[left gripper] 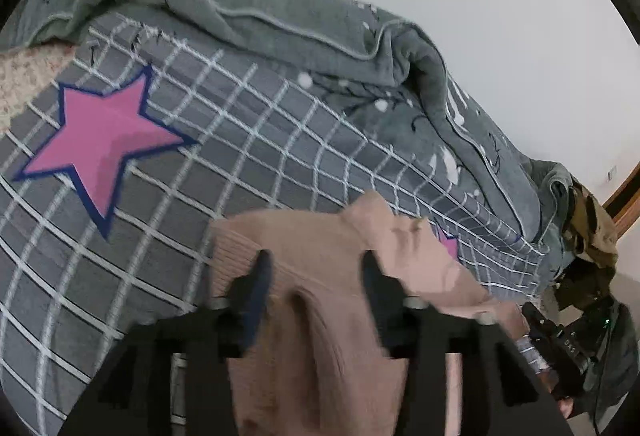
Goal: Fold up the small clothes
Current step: 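Lift the hem with both grippers and fold it toward the collar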
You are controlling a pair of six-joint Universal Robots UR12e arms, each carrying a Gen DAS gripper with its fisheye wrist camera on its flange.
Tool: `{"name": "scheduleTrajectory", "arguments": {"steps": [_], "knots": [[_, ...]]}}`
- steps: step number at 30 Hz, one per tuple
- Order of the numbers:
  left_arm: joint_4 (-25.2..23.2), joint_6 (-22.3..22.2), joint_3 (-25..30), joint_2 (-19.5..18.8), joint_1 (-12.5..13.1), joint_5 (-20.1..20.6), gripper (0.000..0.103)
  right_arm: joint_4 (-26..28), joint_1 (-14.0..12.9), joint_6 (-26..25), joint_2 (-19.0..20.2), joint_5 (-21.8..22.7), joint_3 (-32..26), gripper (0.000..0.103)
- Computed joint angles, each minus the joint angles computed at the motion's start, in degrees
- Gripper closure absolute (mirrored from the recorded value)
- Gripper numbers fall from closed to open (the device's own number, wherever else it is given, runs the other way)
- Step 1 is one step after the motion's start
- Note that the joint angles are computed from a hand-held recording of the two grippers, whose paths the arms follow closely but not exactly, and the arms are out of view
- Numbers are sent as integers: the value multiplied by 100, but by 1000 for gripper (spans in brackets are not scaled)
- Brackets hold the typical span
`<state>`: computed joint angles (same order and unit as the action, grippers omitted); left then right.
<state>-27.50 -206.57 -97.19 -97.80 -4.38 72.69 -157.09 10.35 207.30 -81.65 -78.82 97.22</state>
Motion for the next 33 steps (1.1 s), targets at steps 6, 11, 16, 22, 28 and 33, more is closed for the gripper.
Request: {"name": "scheduleTrajectory", "arguments": {"steps": [6,11,16,22,28,33], "knots": [[407,343,-388,218,143,-214,35,134,60,-718,-237,-415,276,61],[203,932,-639,456,115,102,35,235,145,-1186,-485,-851,543,61],[-49,1511,-748,631,-13,532,35,383,164,-1285,-638,-1135,707,61],[-259,2067,-631,569,-257,986,36,474,233,-1385,-619,-1333,696,61],[-267,2270,-424,384,-395,1085,36,586,342,-1709,-405,-1502,442,61],[-153,2081,-188,178,-386,928,36,569,399,-1942,-142,-1530,147,61]]}}
